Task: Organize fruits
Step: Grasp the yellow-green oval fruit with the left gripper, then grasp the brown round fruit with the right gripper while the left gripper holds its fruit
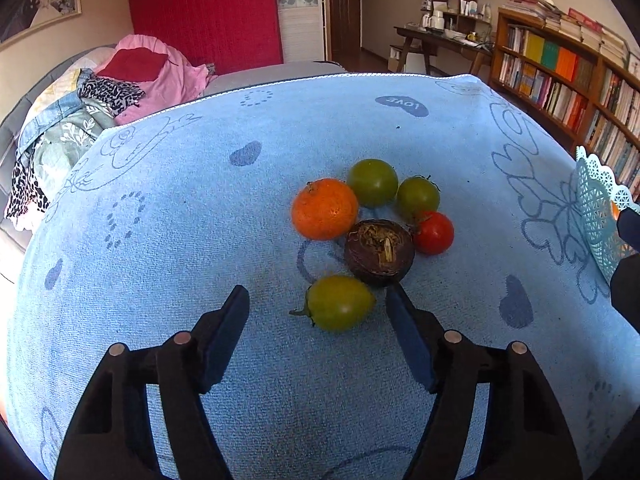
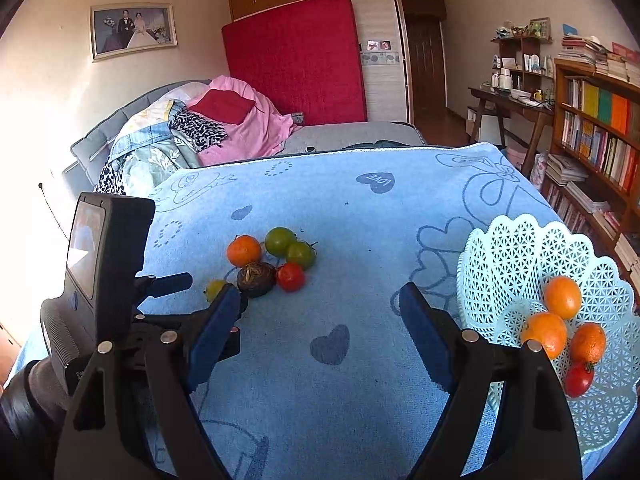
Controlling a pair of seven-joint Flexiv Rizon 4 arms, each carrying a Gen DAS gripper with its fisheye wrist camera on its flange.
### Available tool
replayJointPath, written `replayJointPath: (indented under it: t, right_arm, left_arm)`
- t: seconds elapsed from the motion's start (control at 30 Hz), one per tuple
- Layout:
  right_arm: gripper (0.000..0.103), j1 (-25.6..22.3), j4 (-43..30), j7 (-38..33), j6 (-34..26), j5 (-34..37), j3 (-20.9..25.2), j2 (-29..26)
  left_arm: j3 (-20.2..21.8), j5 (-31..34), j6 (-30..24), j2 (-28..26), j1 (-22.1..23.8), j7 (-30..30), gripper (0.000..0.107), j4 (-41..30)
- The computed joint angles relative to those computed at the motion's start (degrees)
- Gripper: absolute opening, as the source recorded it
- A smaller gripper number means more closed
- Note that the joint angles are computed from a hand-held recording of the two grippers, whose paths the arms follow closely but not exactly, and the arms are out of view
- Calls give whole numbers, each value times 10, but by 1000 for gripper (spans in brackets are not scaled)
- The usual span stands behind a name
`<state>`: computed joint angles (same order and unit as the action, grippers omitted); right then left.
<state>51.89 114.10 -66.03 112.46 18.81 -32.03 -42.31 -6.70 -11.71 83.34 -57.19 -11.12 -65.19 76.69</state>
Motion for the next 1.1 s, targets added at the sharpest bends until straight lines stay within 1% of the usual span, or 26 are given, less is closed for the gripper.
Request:
replayJointPath:
  t: [0.03, 0.1, 0.17, 0.23, 0.33, 0.43, 0.47, 0.5, 0.6, 0.7, 0.8, 0.9, 1.0, 1.1]
  right_arm:
    - [83, -2, -4, 1, -3, -1, 1, -1]
    - [83, -12, -13, 4, -8, -8, 8, -2]
    - [83, -20, -21, 8, -14, -16, 14, -3]
    - [83, -24, -29, 11, -18, -24, 15, -6]
    - [83, -30, -39, 12, -25, -41, 18, -10]
    - [83, -43, -49, 11, -30, -61, 31, -12]
    - [81, -51, -54, 10, -33, -70, 40, -11]
    - [76, -58, -57, 10, -36, -78, 49, -11]
    - [66, -73, -72, 13, -54, -100, 63, -15]
    - [60, -88, -85, 21, -67, -123, 76, -20]
    - [52, -124, -101, 28, -83, -155, 115, -20]
    - [47, -174, -122, 39, -103, -191, 173, -23]
    - [46, -210, -142, 52, -122, -223, 215, -30]
    - [46, -220, -157, 68, -138, -245, 225, -40]
  left_arm:
    - [-2, -3, -11, -1, 2, 0, 61, -3]
    - [-11, -4, -7, -1, 8, 5, 55, 0]
    - [-26, -3, 0, 1, 17, 17, 42, 7]
    - [-31, -4, 6, 2, 21, 23, 33, 12]
    - [-46, -9, 12, 7, 33, 34, 32, 25]
    - [-44, -12, 27, 13, 37, 35, 32, 39]
    - [-39, -12, 35, 15, 35, 32, 32, 44]
    - [-31, -11, 45, 18, 32, 27, 32, 48]
    - [1, -8, 73, 23, 18, 7, 32, 58]
    - [29, -9, 95, 29, 9, -17, 32, 68]
    - [56, -14, 105, 32, 0, -45, 32, 73]
    - [72, -19, 104, 34, -4, -69, 32, 72]
    - [70, -18, 99, 39, 2, -82, 32, 76]
    - [58, -13, 99, 44, 13, -86, 32, 82]
